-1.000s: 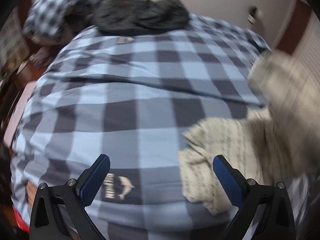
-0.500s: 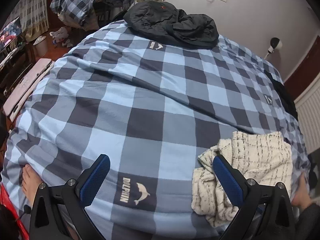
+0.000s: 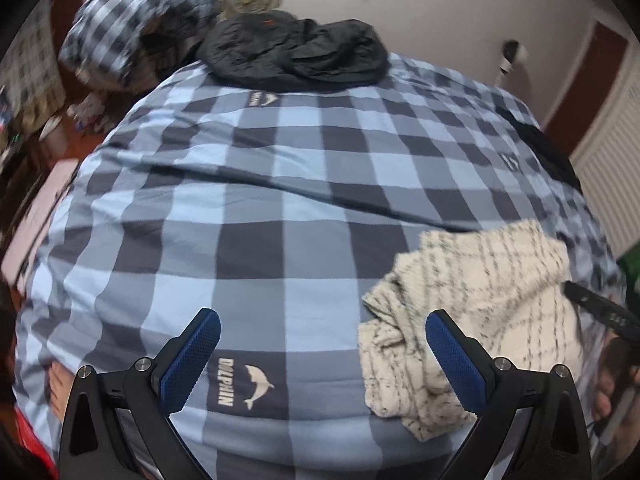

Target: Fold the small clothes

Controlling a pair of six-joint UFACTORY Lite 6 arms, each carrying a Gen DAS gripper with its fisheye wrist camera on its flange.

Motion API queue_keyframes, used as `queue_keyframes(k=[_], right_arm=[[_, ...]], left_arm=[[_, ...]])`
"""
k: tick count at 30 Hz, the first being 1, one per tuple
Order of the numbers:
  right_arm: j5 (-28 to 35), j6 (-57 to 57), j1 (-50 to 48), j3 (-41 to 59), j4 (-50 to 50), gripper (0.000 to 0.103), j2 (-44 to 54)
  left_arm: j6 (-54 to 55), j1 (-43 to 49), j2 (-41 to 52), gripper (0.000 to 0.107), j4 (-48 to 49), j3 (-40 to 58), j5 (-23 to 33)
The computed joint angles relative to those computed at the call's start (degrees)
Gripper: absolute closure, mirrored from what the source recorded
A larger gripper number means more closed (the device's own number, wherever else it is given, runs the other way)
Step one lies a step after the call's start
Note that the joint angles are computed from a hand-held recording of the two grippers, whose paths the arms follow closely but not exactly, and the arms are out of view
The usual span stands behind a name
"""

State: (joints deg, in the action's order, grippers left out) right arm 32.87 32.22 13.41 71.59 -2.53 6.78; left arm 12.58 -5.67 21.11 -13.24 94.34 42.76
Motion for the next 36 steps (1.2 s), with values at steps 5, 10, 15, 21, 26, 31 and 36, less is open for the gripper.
queue_keyframes(k=[5,10,15,21,26,31,36], right_arm=[[0.7,-9.6,5.2,5.3,9.1,0.008,8.2],[1.1,4.3,11.6,7.0,-9.9,0.006,10.9],[-4.2,-13.1,3.6,1.0,12.1,0.006,2.4],[-7.3,-0.6,-3.4,-1.7,4.4,0.006,-6.3],[1.5,10.7,-5.3,1.6,-6.5,0.006,1.0],[2.9,12.0,3.5,3.2,-11.3,0.008,5.8],[3.1,12.2,6.0,6.0,-14.1,0.008,9.4]], left_arm=[[1.2,-3.8,-0.5,0.004,1.8,-2.0,-0.6],[0.1,-6.8,-1.8,0.004,4.7,-5.1,-1.7],[1.0,-10.6,-3.5,0.004,5.9,-6.7,-3.2],[-2.9,-16.6,-1.4,0.004,7.4,-3.6,-3.3],[-5.5,-20.6,1.4,0.004,7.4,1.4,-2.9],[-9.3,-23.0,5.6,0.004,10.1,5.8,-2.5],[-16.7,-23.5,13.7,0.004,19.1,10.7,1.5]])
